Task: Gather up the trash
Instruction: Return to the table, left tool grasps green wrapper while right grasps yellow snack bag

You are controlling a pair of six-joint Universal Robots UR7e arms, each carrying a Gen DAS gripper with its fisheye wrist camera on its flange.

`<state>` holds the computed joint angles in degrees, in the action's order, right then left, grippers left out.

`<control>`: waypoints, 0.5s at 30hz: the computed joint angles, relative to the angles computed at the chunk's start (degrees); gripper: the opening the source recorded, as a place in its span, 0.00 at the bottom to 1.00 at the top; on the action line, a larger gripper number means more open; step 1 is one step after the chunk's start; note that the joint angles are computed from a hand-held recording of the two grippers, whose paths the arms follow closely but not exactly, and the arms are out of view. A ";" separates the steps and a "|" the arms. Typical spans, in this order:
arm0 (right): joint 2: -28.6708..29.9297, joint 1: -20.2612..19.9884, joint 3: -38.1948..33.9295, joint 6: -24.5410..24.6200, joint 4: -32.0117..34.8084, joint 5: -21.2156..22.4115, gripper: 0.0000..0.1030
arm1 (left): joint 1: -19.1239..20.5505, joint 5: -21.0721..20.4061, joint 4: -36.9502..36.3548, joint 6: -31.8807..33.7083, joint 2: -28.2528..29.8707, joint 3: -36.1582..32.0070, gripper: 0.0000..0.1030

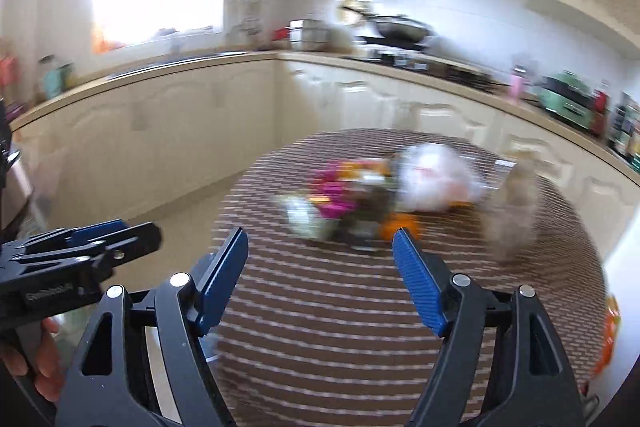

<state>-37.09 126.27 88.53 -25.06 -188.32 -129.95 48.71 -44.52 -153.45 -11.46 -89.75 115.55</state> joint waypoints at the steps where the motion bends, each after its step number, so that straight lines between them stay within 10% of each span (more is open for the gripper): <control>1: -1.19 -0.71 0.90 0.06 -0.93 -1.08 0.70 | -0.25 -0.40 0.14 0.09 1.73 -0.81 0.60; 15: -6.41 -7.89 3.05 1.54 -4.43 -5.59 0.72 | 4.27 2.03 5.45 -3.36 19.33 -14.93 0.60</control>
